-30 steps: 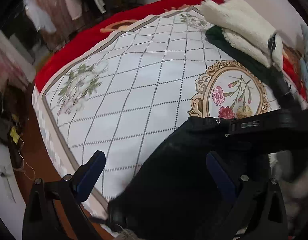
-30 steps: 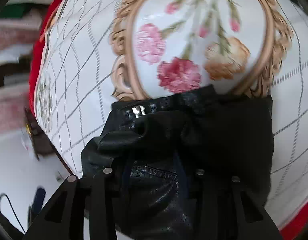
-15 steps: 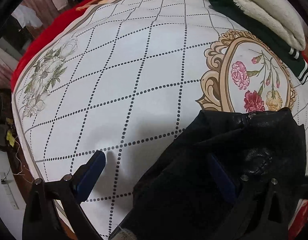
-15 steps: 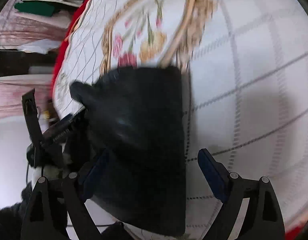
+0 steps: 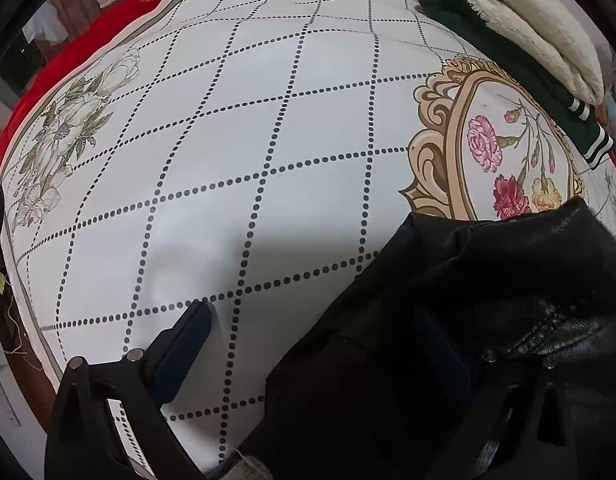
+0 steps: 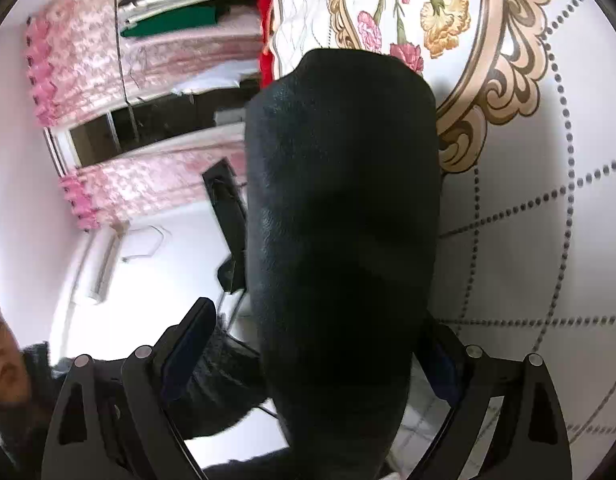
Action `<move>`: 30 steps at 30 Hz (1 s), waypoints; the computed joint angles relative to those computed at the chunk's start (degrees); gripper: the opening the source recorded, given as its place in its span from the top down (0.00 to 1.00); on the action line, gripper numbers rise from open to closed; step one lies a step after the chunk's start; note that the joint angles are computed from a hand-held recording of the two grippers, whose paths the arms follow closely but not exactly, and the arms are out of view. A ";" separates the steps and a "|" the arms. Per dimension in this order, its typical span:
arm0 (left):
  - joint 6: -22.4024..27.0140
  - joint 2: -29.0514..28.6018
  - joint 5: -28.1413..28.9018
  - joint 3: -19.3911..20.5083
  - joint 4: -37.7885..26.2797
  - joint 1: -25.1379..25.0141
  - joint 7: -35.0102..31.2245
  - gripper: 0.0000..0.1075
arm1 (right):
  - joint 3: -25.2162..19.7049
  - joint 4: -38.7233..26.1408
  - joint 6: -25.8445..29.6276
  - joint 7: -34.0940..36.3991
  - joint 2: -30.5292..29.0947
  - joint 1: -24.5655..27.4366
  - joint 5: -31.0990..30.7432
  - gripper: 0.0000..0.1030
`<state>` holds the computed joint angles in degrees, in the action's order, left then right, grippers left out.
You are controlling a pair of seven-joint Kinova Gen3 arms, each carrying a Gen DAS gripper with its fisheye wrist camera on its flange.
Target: Fold large clothes
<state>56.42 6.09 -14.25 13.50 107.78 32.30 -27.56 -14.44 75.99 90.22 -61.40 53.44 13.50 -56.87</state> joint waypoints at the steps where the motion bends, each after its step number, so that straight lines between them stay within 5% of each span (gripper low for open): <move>1: -0.14 0.01 -0.06 0.53 -0.04 -0.57 0.42 0.04 | 1.71 -1.19 -1.24 -1.64 0.30 -1.93 2.09 0.07; 4: 1.56 0.42 -0.10 2.14 -1.12 -1.53 0.53 0.04 | 5.23 -3.27 -5.04 -7.42 0.29 -7.11 6.31 0.05; 7: 0.94 -3.17 3.96 5.24 0.03 -7.86 -1.46 0.04 | 6.42 1.86 -11.03 -7.71 -4.03 -7.08 4.85 0.26; 11: 8.18 -13.17 6.30 9.34 -0.54 -12.13 4.27 0.04 | 3.76 12.47 -19.55 -8.82 -10.71 -2.83 2.28 0.39; 15: 14.70 -23.79 9.80 11.30 0.21 -12.08 12.08 0.04 | 2.68 23.09 -24.57 -8.31 -15.89 2.46 -3.16 0.41; 18: 10.52 -29.63 16.79 13.88 6.18 -14.77 16.30 0.04 | 5.63 30.17 -27.86 -4.90 -16.88 2.31 -7.22 0.29; 19: 8.19 -29.82 19.12 13.41 8.11 -14.73 17.55 0.04 | 6.03 31.30 -28.72 -3.26 -16.94 2.30 -7.40 0.20; 24: -3.46 -27.62 30.06 18.77 13.75 -23.45 13.86 0.07 | 5.05 30.08 -27.64 2.78 -13.01 2.98 -8.92 0.10; 26: -5.94 -26.92 30.49 22.00 14.28 -26.81 12.80 0.21 | 5.23 28.61 -27.14 1.37 -13.53 2.61 -7.42 0.08; 28: -5.25 -26.47 27.23 24.57 12.45 -28.61 13.86 0.46 | 5.61 28.41 -28.17 2.19 -14.03 1.45 -7.75 0.12; 30: -4.17 -24.13 22.57 24.89 9.87 -26.89 16.18 0.65 | 4.31 29.99 -28.76 4.03 -14.43 3.50 -9.72 0.33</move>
